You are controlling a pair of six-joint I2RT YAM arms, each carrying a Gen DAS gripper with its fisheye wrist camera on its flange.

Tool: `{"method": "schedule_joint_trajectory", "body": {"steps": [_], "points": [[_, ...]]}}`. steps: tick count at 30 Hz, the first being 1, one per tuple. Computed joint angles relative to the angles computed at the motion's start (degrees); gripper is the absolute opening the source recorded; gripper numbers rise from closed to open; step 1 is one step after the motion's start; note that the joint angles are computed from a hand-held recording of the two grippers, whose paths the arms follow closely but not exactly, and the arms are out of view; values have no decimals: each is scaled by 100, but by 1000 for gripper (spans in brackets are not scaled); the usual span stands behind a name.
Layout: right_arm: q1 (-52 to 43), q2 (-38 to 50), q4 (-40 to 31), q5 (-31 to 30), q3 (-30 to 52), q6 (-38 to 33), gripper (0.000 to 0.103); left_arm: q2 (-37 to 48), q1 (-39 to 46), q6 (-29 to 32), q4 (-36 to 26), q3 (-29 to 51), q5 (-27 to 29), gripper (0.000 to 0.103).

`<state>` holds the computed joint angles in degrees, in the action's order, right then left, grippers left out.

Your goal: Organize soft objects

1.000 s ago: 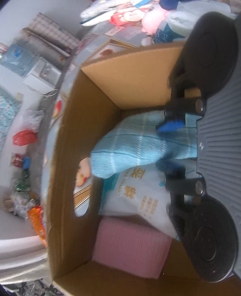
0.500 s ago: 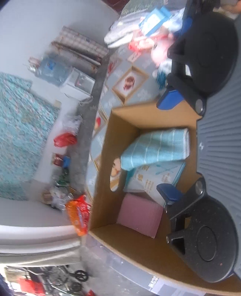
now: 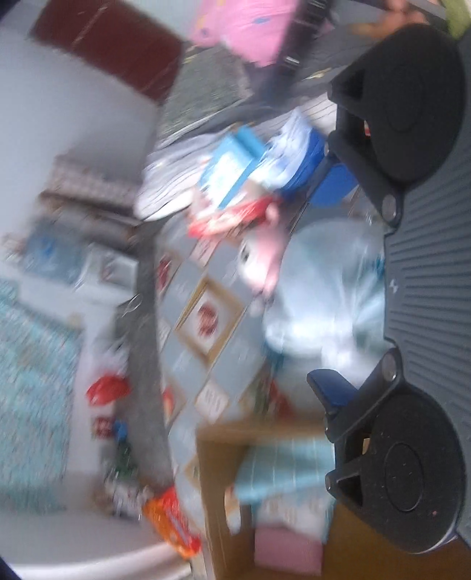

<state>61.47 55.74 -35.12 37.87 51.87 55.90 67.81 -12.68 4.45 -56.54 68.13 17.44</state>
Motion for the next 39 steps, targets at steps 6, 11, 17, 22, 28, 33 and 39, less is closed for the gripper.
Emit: {"method": "schedule_joint_trajectory", "body": {"steps": [6, 11, 17, 22, 28, 33, 39], "points": [[-1785, -881, -139, -931, -532, -768, 79, 1157, -1529, -1122, 670, 305, -433, 93], [-3594, -878, 692, -2300, -1191, -1532, 69, 2352, -1984, -1962, 1053, 1018, -200, 80], [-5078, 148, 1998, -3559, -1659, -2015, 52, 3720, -2125, -2860, 1101, 2074, 178, 71], [-5788, 696, 2657, -4296, -1833, -2084, 44, 4473, -2072, -3426, 1037, 2755, 470, 73], [-6149, 1000, 3074, -4993, -1986, -2166, 36, 5201, -2075, -3542, 843, 3669, 595, 85], [-6182, 961, 3191, -5131, -2081, -2197, 31, 5910, -2127, -3631, 505, 4589, 669, 88], [-6091, 939, 3195, -5150, -2097, -2290, 30, 6256, -2264, -3409, 345, 5037, 709, 87]]}}
